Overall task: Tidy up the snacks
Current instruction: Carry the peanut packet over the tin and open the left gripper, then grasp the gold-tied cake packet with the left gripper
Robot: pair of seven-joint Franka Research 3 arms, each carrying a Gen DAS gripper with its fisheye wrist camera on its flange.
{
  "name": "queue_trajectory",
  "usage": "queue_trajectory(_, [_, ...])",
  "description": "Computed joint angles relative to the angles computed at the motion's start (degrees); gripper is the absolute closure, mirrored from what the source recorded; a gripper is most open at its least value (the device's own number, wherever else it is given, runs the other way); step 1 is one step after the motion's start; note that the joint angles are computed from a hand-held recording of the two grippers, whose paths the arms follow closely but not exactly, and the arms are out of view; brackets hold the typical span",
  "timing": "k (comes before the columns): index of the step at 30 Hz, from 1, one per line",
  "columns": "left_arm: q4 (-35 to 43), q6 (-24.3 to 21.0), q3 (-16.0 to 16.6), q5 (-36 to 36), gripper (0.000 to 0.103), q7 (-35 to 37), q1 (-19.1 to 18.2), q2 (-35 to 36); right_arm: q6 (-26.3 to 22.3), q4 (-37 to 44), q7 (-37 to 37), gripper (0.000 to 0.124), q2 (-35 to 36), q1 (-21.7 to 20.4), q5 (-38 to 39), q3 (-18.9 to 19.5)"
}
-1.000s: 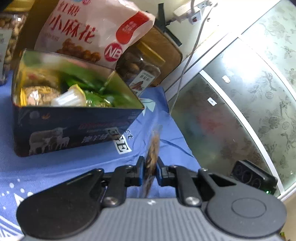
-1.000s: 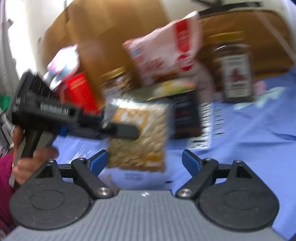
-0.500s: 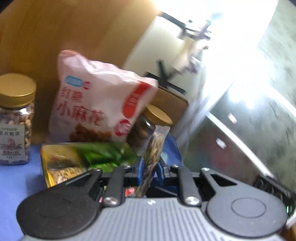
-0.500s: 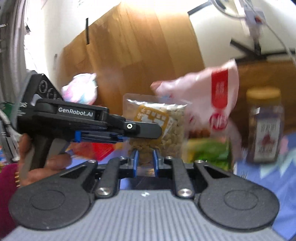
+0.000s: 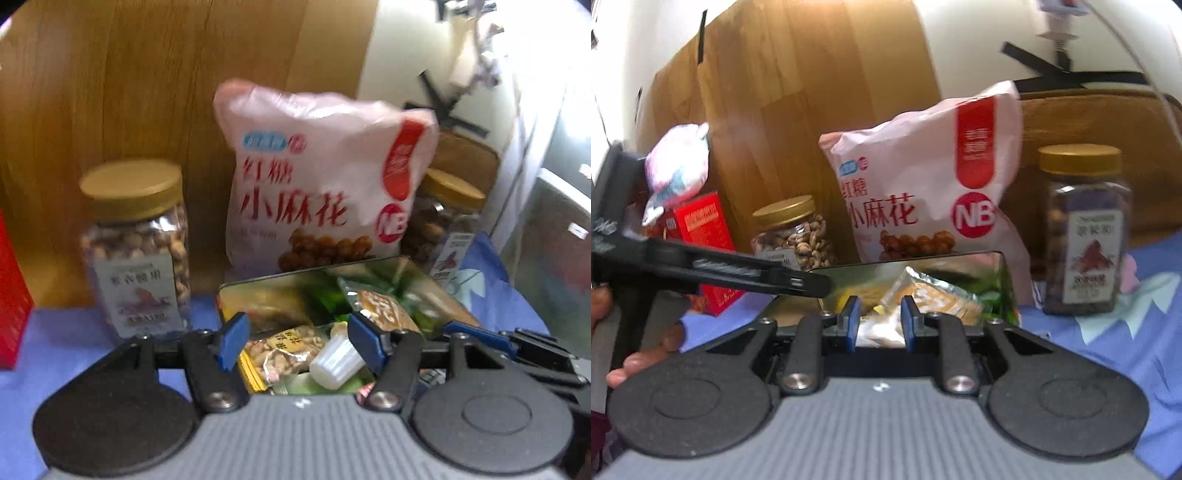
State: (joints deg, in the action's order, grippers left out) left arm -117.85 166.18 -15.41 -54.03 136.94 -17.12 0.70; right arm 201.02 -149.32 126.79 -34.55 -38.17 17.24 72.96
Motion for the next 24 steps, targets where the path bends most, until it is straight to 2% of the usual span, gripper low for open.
queue_trajectory(2, [-1.8,-1.3,0.5,-5.8,0.042,4.7,0.0,-2.9,0.0,-2.0,2.0,0.097,-2.1,3.1,2.5,-1.5])
queue_trajectory(6, [-7.5,-4.9,3.5,-12.8,0.042,11.0,-2.3,-9.9,-0.1,-9.2,6.5,0.087,-8.3,13.8,7.9,-6.0])
queue_trajectory(8, [-11.4,-6.8,5.1,-13.4,0.042,11.9,-3.5,-13.4,-1.5,-11.8,8.7,0.083,-11.1,18.3,9.7,-7.0])
queue_trajectory(12, [-18.1,-12.2,8.0,-10.1,0.042,9.0,-4.9,-18.6,-5.4,-16.3,13.5,0.081,-13.4,28.1,9.9,-9.8])
queue_trajectory(15, [-20.4,-18.6,10.4,-9.7,0.043,7.2,-5.8,-20.4,-9.3,-17.5,15.3,0.067,-12.9,34.1,8.1,-12.1])
queue_trajectory(18, [-22.2,-22.6,11.2,-11.5,0.043,9.2,-6.6,-22.0,-12.6,-17.3,15.7,0.059,-13.0,37.2,4.9,-12.5])
queue_trajectory(19, [-22.5,-23.6,11.0,-11.5,0.042,9.6,-6.7,-22.2,-13.4,-17.1,15.5,0.047,-13.0,38.1,3.7,-12.6])
queue_trajectory(20, [-22.7,-24.1,10.5,-10.9,0.042,9.4,-6.7,-22.2,-14.4,-16.7,15.5,0.040,-13.4,38.5,2.3,-12.1])
queue_trajectory(24, [-22.9,-25.0,8.4,-7.0,0.043,7.5,-7.4,-21.1,-21.0,-12.8,13.8,0.042,-15.4,35.7,-4.9,-8.3])
